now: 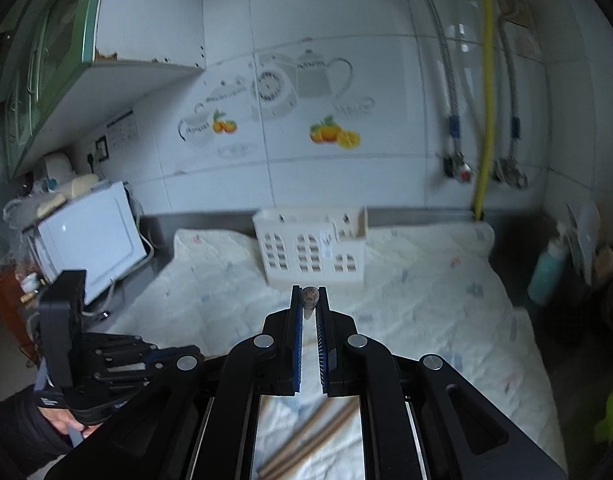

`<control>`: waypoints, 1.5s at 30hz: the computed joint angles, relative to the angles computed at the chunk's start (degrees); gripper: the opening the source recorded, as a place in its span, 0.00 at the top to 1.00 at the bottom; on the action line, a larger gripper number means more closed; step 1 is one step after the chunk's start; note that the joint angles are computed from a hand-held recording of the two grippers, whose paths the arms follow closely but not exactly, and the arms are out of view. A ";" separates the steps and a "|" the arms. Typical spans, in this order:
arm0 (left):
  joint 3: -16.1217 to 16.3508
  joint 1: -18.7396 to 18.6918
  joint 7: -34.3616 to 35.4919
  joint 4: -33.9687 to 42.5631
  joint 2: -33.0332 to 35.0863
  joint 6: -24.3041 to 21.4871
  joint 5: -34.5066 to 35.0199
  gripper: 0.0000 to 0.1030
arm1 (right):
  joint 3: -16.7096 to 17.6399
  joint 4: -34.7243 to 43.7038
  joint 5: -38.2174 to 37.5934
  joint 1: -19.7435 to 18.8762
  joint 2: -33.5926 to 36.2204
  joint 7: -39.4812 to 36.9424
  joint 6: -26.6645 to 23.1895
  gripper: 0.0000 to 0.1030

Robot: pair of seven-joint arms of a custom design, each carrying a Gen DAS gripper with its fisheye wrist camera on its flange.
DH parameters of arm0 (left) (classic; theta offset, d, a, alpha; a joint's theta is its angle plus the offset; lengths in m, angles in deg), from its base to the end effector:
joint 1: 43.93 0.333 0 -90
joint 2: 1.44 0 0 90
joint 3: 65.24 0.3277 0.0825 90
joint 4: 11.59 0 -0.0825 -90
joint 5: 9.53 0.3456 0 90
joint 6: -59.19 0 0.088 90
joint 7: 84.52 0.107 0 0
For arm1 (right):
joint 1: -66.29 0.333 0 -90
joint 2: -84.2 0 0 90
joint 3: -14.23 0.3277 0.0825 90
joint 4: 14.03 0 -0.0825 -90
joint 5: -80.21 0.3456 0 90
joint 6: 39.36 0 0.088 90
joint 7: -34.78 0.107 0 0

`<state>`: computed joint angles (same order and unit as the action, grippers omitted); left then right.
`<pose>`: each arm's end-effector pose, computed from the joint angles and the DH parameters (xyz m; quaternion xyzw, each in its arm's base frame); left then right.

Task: Organize utensils
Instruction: 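Lift the held chopsticks with both tools and carry them toward the white holder, then lower both chopsticks into the white holder and open both tools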

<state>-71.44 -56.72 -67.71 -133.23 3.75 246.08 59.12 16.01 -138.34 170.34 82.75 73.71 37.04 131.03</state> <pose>0.4773 -0.2611 0.4838 -0.5227 0.7114 -0.4200 0.2104 0.4779 0.0860 0.5578 -0.6946 0.4658 -0.2539 0.4859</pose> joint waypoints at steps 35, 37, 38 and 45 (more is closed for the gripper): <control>-0.05 0.23 36.94 38.45 11.27 -14.73 -28.04 0.95 | -1.35 40.28 -65.56 -4.82 29.07 55.17 -12.64 0.94; 0.69 -0.32 36.10 43.17 13.87 -15.49 -27.15 0.95 | -1.39 41.26 -66.05 -4.79 29.88 55.56 -12.87 0.94; 0.51 -0.20 36.45 45.09 15.04 -15.79 -27.58 0.95 | -1.44 41.67 -66.27 -4.80 30.29 55.72 -12.94 0.94; 2.42 -1.47 36.08 58.32 25.12 -19.12 -29.23 0.95 | -1.16 44.17 -66.52 -5.24 32.78 55.63 -13.33 0.94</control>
